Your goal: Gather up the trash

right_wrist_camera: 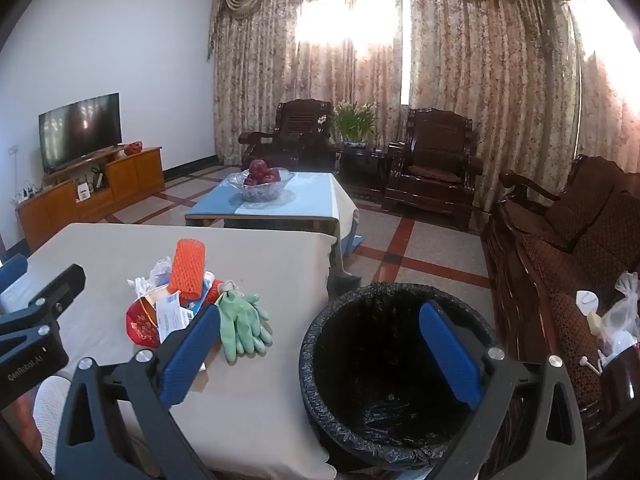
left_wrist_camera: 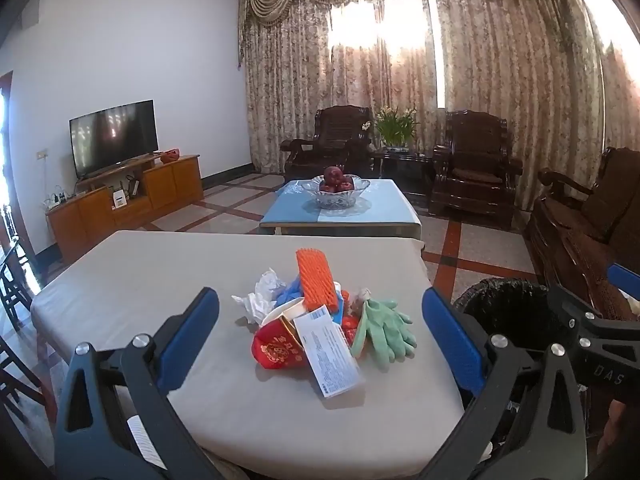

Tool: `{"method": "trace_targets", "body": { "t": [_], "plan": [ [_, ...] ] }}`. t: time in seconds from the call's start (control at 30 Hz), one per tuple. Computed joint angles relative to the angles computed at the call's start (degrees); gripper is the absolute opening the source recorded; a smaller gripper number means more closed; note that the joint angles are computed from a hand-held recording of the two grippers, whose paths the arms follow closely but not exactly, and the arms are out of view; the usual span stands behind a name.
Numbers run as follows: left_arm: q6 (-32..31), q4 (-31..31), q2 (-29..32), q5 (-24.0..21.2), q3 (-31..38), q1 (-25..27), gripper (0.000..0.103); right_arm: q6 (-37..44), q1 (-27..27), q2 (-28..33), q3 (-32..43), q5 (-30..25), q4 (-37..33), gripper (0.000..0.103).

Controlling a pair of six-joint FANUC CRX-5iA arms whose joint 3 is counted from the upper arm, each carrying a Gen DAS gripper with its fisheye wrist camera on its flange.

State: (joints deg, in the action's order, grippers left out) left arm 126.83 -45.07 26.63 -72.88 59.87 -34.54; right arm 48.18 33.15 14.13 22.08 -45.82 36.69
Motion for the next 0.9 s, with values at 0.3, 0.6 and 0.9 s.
{"method": "trace_targets", "body": {
  "t": [0.3, 0.6, 0.9],
  "plan": [
    [-0.13, -0.53, 0.08, -0.61, 0.53, -0.33, 0.098, -0.06, 0.02, 0.01, -0.03, 0.01, 0.13, 0.097],
    [-0.12, -0.64, -0.46, -0.82, 0.01, -0.32, 0.098, -0.17, 0.01, -0.05, -0.19, 0.12, 0.31, 0.097],
    [0.03, -0.68, -0.23, -0.7, -0.04, -0.21, 0.098, -0.12, 0.01, -0.05, -0.18, 0.09, 0.3, 0.097]
  ]
}}
